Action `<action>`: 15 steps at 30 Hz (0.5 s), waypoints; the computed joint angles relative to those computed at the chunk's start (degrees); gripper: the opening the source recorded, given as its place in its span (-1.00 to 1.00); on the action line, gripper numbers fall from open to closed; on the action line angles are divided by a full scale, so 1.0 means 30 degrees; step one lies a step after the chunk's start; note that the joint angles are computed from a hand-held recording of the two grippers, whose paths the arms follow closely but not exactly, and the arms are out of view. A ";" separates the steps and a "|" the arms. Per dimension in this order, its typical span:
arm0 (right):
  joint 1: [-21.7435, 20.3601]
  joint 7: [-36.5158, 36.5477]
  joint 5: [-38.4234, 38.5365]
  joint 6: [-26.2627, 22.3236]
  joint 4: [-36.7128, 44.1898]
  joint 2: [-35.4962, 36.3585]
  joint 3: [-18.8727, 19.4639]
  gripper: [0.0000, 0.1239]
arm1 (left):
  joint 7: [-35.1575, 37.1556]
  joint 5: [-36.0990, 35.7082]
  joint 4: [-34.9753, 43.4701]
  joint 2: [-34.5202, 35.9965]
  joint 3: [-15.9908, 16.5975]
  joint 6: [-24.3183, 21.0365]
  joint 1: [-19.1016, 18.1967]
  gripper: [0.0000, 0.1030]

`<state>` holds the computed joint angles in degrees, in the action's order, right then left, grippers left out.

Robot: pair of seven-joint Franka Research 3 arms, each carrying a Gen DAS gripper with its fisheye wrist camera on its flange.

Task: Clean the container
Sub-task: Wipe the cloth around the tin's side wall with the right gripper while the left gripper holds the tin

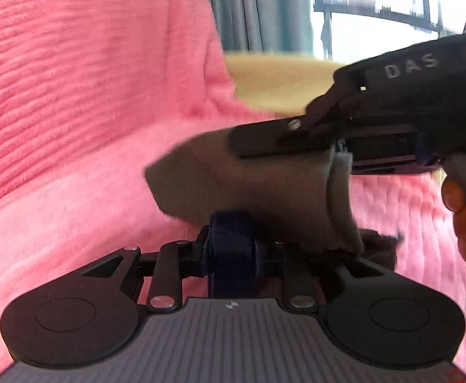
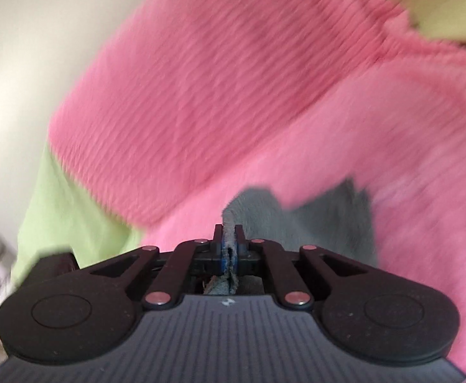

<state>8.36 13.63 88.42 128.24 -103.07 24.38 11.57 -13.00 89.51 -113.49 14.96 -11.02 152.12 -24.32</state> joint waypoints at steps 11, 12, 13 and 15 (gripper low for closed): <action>-0.0154 0.0801 0.0373 0.0141 0.2047 0.2236 0.0280 -1.00 | 0.4700 -0.3974 -0.0463 -0.0240 -0.0215 -0.1224 -0.0464 -0.43; -0.0190 0.1260 0.0224 0.0265 0.2480 0.2651 0.0350 -0.99 | 0.4770 -0.3963 -0.0413 -0.0183 -0.0197 -0.1287 -0.0506 -0.43; -0.0197 0.1633 0.0027 0.0519 0.2853 0.2996 0.0413 -0.99 | 0.4752 -0.3995 -0.0443 -0.0207 -0.0182 -0.1270 -0.0523 -0.43; -0.0143 0.1959 -0.0370 0.1370 0.3124 0.3240 0.0560 -0.99 | 0.4768 -0.4080 -0.0490 -0.0258 -0.0151 -0.1147 -0.0492 -0.43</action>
<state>7.93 19.50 87.30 132.35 -93.70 34.10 13.25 1.30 77.27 -114.96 14.18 -11.47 148.68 -25.80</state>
